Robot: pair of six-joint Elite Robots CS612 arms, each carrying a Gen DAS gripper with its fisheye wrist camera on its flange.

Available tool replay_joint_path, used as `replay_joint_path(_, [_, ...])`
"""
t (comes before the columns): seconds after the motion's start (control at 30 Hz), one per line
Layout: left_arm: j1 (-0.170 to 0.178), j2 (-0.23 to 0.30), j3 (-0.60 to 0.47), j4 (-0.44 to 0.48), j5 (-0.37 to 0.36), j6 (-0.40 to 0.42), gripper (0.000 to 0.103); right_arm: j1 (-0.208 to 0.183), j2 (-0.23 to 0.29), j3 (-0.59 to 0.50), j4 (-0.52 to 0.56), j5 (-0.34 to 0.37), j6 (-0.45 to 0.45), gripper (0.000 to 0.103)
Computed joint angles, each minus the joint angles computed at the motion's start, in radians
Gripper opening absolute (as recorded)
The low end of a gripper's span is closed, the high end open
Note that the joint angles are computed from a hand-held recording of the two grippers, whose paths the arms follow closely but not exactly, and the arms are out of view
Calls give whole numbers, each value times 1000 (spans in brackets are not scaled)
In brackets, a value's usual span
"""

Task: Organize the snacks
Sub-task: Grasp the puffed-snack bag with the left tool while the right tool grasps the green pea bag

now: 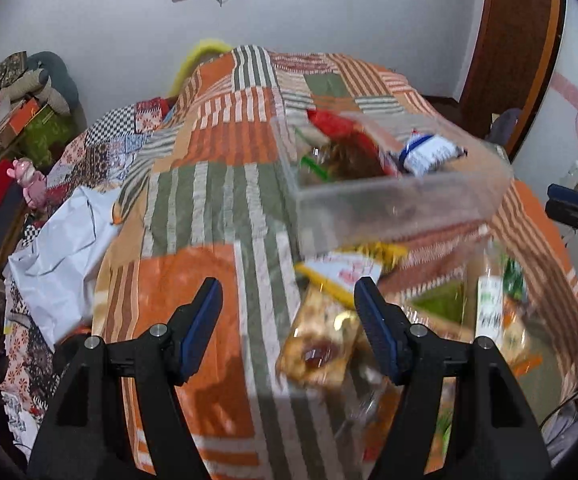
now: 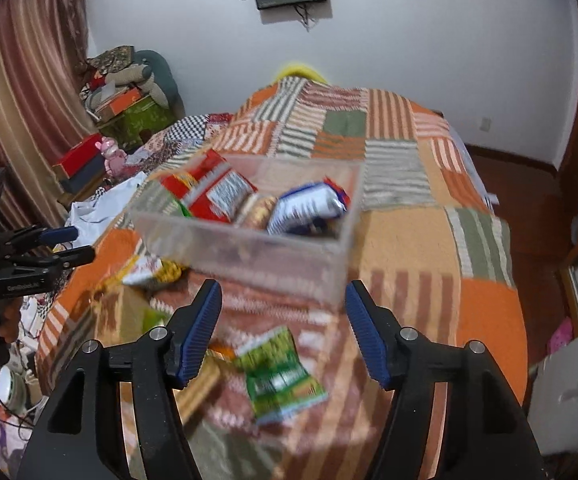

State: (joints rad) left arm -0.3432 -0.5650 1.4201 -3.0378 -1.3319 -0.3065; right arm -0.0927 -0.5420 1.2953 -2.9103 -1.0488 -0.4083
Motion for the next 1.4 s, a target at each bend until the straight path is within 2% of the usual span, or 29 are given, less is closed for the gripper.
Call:
replay_joint_path(0.1, [-2, -7, 28, 1, 7, -13, 68, -5, 1, 19, 2, -24, -3, 61])
replay_joint_path(0.2, [2, -11, 55, -9, -15, -45, 68, -2, 8, 23, 35, -64, -27, 61])
replay_joint_path(0.37, [8, -7, 68, 19, -45, -73, 68, -1, 13, 33, 84, -74, -54, 61])
replay_joint_path(0.6, [6, 11, 42, 23, -55, -67, 69, 9, 25, 1, 150, -64, -66, 61])
replay_joint_path(0.73, [6, 21, 23, 31, -98, -41, 69, 14, 25, 7, 145, -61, -82, 61])
replay_joint_path(0.87, [0, 32, 1, 66, -95, -14, 69, 20, 28, 2, 143, -68, -92, 61])
replay_joint_path(1.1, [4, 59, -44, 109, -102, -21, 69, 23, 37, -21, 179, -62, -100, 61])
replay_joint_path(1.3, [13, 82, -78, 109, -132, -40, 69, 32, 46, -33, 177, -91, -114, 61])
replay_joint_path(1.4, [10, 89, -80, 92, -108, -41, 67, 32, 45, -26, 162, -96, -110, 55])
